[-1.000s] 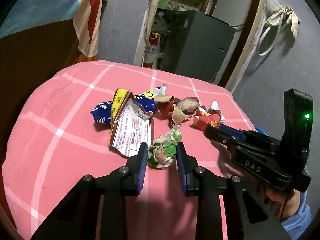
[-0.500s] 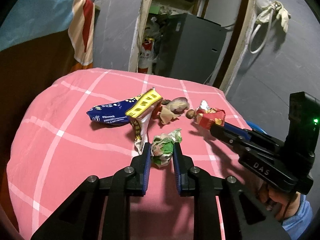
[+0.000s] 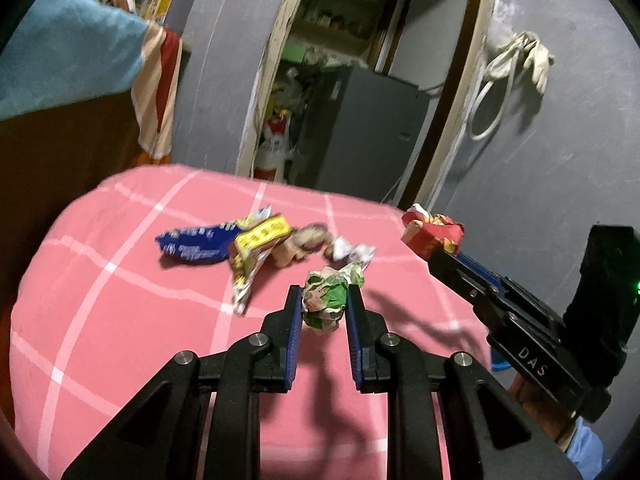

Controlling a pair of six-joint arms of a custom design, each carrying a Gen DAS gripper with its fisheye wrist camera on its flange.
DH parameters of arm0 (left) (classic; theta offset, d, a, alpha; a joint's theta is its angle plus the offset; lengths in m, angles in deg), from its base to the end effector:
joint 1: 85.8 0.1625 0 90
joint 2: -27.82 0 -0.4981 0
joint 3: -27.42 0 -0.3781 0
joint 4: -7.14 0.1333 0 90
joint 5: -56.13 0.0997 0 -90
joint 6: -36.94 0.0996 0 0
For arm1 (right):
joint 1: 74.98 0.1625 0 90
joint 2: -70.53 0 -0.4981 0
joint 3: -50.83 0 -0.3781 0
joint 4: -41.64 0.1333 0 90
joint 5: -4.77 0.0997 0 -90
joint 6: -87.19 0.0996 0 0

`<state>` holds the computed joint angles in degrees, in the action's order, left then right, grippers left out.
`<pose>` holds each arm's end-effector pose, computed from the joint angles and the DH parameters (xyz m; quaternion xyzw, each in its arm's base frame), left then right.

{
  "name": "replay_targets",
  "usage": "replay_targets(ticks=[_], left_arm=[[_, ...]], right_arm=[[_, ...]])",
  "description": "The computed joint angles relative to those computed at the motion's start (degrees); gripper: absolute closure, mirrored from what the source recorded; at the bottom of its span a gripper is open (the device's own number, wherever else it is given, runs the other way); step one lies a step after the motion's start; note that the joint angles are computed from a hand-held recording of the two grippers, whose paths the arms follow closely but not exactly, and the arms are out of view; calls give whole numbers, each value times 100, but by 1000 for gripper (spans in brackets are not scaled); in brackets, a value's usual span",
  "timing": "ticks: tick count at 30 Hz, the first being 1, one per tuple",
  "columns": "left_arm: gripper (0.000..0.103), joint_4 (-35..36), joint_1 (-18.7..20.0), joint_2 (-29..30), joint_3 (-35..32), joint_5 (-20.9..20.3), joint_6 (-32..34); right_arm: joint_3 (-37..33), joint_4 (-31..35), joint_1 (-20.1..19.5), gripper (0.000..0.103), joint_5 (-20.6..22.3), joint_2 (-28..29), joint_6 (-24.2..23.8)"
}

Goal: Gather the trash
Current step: 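Grasp the green crumpled wrapper with the left gripper while the right grasps the red packet, then carry both held wrappers over the blue bucket, then open both grippers to drop the wrappers into the bucket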

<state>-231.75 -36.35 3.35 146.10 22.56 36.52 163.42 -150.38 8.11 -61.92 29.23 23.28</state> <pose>-0.1790 -0.5419 0.0412 0.0646 0.8097 -0.5261 0.2518 0.0959 -0.6442 0.1054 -0.4977 0.8044 -0.3244 0.0084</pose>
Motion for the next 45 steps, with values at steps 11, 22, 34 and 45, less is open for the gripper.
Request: replay_targets(ticks=[11,22,34,45], left_arm=[[86,-1193,-251,343,-746,-326,1415],[85,-681,-180,739,-1787,-1214,2025],[85,1317,70,1032,-2777,-1766,1494],[85,3348,320,1179,-3433,-1747,597]], right_arm=[[335,-1607,-370,84,1240,-79,362],[244,-3173,-651,84,1263,-99,1010],[-197,-3214,-805,83,153,-170,1791],[-529,-2483,-829,82,-878,-199,2168]])
